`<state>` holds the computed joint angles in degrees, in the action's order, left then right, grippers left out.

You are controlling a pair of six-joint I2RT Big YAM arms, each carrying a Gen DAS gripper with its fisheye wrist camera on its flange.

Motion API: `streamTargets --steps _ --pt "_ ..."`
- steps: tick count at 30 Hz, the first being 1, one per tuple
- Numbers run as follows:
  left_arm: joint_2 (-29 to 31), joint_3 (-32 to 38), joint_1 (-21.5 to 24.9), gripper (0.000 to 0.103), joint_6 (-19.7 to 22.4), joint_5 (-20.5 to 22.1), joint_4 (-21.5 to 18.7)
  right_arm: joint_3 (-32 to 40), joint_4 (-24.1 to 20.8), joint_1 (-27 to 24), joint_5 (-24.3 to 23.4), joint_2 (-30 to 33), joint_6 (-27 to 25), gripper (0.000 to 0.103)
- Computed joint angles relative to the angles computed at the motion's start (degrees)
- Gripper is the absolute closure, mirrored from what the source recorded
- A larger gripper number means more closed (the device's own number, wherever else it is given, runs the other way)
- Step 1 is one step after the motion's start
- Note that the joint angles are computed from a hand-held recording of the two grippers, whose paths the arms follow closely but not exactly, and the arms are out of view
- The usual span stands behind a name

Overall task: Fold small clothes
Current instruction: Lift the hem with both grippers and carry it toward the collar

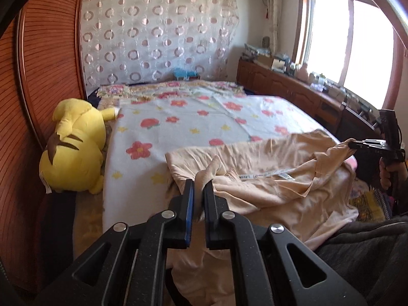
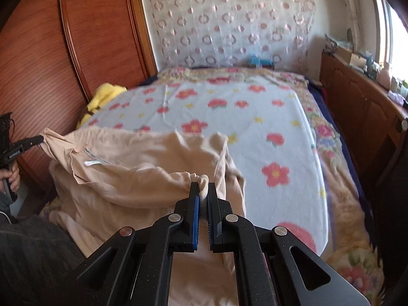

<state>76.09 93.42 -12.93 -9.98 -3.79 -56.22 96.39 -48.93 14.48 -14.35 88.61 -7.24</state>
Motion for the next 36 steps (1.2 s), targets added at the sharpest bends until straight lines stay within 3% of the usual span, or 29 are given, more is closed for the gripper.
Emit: streamTargets --steps 2,6,9,18,22,24,27,29,31,36 --pt "0.62 0.05 -0.32 0.096 0.57 -0.69 -0.88 0.68 -1.08 0.42 1.80 1.23 -0.79 0.098" --pt "1.63 1.40 -0.22 0.075 0.83 -0.14 -0.85 1.95 -1.76 1.45 4.65 2.38 -1.91 0.098" --pt "2.22 3.13 0.32 0.068 1.06 -0.02 -0.24 2.84 -2.04 1.77 4.87 2.29 -2.24 0.098" --pt "9.65 9.21 3.88 0.067 3.42 -0.59 -2.36 0.15 1.39 3.10 6.73 -0.88 -3.76 0.095" --pt "13.73 12.05 5.13 0.067 4.21 0.36 -4.47 2.87 1.39 3.66 7.12 0.86 -4.23 0.079" --pt "15.60 13.60 5.53 0.067 4.36 1.73 -5.40 4.19 1.78 3.91 7.24 2.23 -4.72 0.066" --pt "18.45 16.34 5.58 0.067 5.25 1.89 -7.65 7.26 1.20 3.97 7.22 5.70 -4.25 0.058" --pt "20.36 18.34 5.50 0.067 5.52 1.49 -9.61 10.25 -0.35 4.08 7.58 8.72 -3.90 0.056" --pt "21.44 19.56 5.51 0.067 5.66 1.19 -10.99 12.89 -1.00 4.66 10.83 11.63 -5.57 0.056" --pt "22.11 20.08 6.32 0.065 5.53 3.04 -11.46 20.52 -5.81 4.58 11.10 18.29 -5.11 0.056"
